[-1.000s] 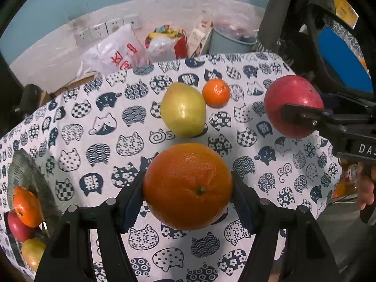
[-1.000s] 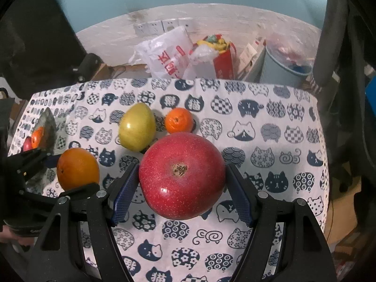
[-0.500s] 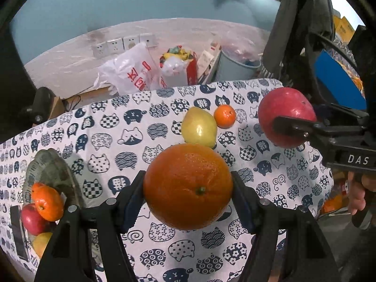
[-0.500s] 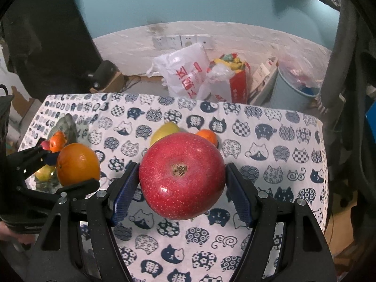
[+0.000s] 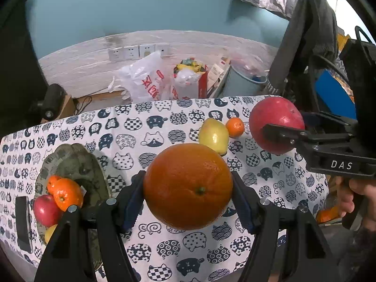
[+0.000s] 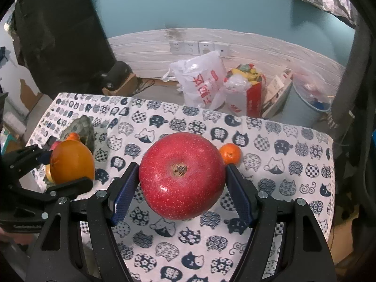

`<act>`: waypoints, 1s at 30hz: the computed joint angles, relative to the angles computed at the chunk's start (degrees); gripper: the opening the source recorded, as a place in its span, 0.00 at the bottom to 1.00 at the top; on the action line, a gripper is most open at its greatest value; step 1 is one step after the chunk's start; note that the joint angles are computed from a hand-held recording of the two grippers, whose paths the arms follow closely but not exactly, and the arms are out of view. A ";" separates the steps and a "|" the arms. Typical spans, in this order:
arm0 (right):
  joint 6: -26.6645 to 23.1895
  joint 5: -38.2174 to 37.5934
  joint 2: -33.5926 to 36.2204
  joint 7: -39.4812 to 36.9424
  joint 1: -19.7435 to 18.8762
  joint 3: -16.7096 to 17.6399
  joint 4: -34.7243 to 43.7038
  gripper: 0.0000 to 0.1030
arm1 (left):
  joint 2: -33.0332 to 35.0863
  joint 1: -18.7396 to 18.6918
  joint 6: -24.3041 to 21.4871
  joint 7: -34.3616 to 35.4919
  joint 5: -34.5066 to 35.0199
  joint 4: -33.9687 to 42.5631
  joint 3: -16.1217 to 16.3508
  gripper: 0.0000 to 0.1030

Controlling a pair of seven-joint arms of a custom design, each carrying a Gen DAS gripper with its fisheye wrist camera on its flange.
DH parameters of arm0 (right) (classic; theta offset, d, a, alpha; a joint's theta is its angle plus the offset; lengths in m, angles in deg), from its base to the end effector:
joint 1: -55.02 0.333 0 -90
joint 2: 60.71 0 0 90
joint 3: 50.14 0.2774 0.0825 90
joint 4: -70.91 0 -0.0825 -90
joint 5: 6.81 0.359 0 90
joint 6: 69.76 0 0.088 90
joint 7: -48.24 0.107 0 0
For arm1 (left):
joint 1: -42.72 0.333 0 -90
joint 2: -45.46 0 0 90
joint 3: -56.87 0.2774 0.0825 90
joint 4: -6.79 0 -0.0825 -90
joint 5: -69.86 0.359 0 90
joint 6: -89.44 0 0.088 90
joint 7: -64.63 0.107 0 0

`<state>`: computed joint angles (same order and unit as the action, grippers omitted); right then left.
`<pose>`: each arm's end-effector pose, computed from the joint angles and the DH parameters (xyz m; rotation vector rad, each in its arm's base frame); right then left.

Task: Organize fruits
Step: 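Lift the orange with the left tool while the right tool lifts the apple, then carry the orange over the plate while the right tool carries the apple there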

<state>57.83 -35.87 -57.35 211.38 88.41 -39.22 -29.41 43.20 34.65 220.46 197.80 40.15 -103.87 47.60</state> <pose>0.4355 0.4005 0.5424 -1.5661 2.0758 -0.4548 0.5324 -0.1793 0.5160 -1.1120 2.7052 -0.8767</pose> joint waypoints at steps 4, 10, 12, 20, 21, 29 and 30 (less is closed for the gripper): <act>0.20 -0.11 2.58 -1.33 0.41 -0.20 3.42 0.72 | 0.04 0.77 -0.09 0.07 -0.11 0.21 0.64 0.68; -0.48 0.16 7.40 -4.17 2.12 -1.25 10.01 0.72 | 0.54 2.46 -0.03 -0.33 -0.05 0.80 1.57 0.68; -0.79 0.46 9.20 -5.22 2.81 -1.72 12.45 0.72 | 0.74 3.02 0.08 -0.46 0.11 0.94 1.78 0.68; -2.37 2.36 16.92 -9.63 5.71 -3.98 23.47 0.72 | 2.15 5.33 0.22 -1.84 1.31 1.82 2.50 0.68; -2.67 2.74 18.19 -10.36 6.07 -4.27 25.31 0.72 | 2.29 5.57 0.22 -2.01 1.43 1.88 2.54 0.68; -5.33 6.94 28.38 -16.31 8.61 -6.76 40.03 0.72 | 4.74 7.54 0.84 -3.64 3.22 3.37 2.85 0.68; -5.72 7.55 29.62 -17.00 8.92 -7.11 41.84 0.72 | 5.06 7.75 0.87 -3.90 3.54 3.52 2.81 0.68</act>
